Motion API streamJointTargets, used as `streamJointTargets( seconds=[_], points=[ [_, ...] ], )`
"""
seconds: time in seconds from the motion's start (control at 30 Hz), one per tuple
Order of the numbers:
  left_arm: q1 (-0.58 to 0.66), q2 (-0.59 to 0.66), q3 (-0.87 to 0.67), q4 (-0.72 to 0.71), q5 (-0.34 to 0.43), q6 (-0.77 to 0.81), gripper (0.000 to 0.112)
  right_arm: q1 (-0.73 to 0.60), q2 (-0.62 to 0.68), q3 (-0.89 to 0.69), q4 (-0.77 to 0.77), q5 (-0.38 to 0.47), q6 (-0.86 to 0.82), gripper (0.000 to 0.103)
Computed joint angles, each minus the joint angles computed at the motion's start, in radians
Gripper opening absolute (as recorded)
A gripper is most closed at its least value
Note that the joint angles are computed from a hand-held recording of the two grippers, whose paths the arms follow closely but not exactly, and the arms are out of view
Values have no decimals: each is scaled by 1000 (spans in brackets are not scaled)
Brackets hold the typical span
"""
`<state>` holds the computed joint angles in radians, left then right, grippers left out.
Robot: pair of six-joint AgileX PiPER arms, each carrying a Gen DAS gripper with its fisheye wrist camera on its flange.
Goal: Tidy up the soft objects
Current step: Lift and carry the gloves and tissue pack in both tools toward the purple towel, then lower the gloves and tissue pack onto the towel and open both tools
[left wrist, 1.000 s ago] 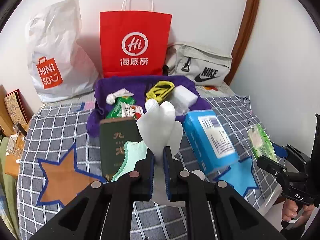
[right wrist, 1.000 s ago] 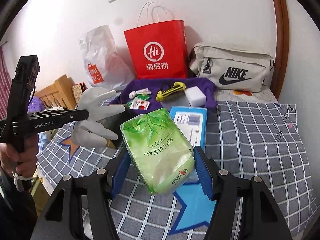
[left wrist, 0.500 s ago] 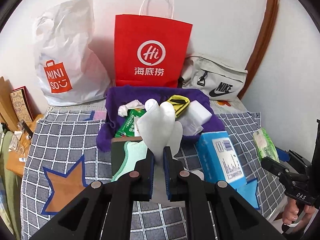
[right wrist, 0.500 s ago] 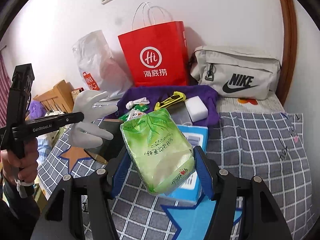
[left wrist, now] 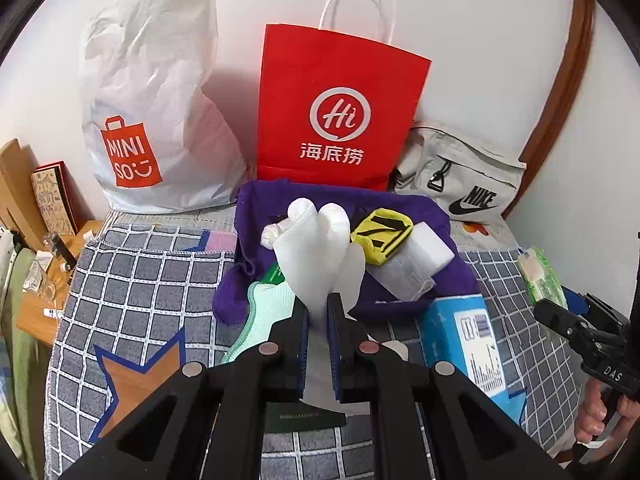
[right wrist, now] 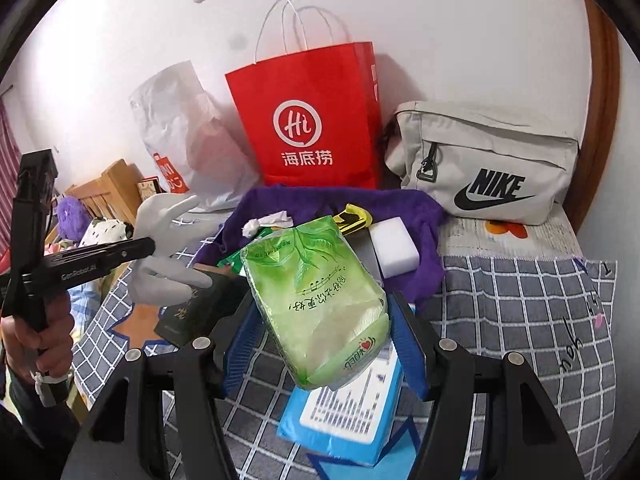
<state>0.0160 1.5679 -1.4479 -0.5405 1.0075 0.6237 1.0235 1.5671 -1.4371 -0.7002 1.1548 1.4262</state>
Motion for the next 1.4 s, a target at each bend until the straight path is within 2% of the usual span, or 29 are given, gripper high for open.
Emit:
streamJointTargets(
  seconds=[0.37,0.5,0.57,0.67,0.87,1.07,1.33,1.4],
  points=[
    [-94,168,-235,148,7,-166,9,-236,35,-46,106,-162,-221,63],
    [-130,226,-329,196,9,-214,9,-305,71,-103,139,-182,-312,64],
    [-149,272,-396,222,27,-244,9,-327,89,-126,149,-182,-341,64],
    [-154,348,-513,203,99,-256,9,-370,110,-138,172,-210,-383,64],
    [-189,452,-618,241,89,-289,10,-428,153,-102,249,-287,-453,64],
    [-202,591,-763,242,151,-321,10,-475,208,-115,340,-292,-557,64],
    [-169,649,-769,187,137,-302,11,-504,279,-138,432,-299,-656,64],
    [-164,688,-834,181,188,-310,11,-507,294,-142,447,-305,-669,64]
  ],
)
